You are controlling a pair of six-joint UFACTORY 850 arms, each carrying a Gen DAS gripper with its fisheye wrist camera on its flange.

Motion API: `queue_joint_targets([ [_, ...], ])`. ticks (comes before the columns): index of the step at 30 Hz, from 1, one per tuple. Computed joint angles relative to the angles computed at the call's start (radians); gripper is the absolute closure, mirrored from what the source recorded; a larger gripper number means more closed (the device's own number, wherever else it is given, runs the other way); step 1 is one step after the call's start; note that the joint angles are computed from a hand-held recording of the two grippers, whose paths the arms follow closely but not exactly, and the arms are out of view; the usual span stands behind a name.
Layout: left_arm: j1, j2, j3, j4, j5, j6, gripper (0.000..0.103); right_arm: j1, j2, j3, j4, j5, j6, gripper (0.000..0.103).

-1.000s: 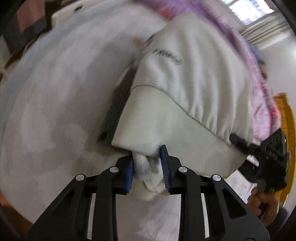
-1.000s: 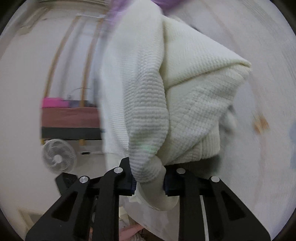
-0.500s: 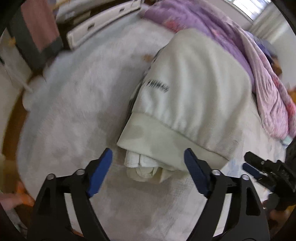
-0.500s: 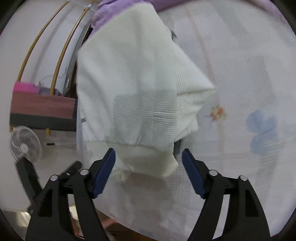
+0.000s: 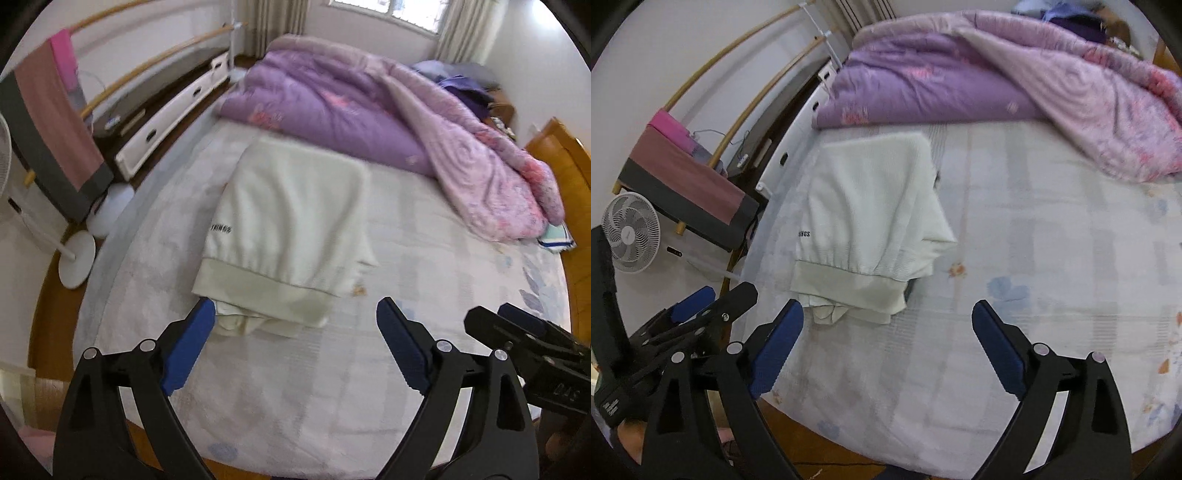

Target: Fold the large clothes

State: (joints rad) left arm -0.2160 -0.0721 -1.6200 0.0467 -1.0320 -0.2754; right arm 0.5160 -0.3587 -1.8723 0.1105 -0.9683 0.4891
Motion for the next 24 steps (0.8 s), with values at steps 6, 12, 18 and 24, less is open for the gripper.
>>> queue_joint_targets([
  [6,-0.161,0.076,-0.028,0.119,-0.034,-0.161,0.013,-0.012,0.157,0.088,-0.06,-0.009,-0.069,0.013],
  [12,-0.376,0.108,-0.075,0.322,-0.11,-0.346,0.013,-0.043,0.325,0.206,-0.069,-0.009,-0.135,0.013],
  [18,-0.619,0.097,-0.148,0.522,-0.23,-0.554,0.013,-0.114,0.501,0.307,-0.015,-0.033,-0.25,0.013],
  [24,-0.82,0.061,-0.242,0.66,-0.352,-0.717,0.013,-0.177,0.625,0.338,0.034,-0.081,-0.35,0.013],
])
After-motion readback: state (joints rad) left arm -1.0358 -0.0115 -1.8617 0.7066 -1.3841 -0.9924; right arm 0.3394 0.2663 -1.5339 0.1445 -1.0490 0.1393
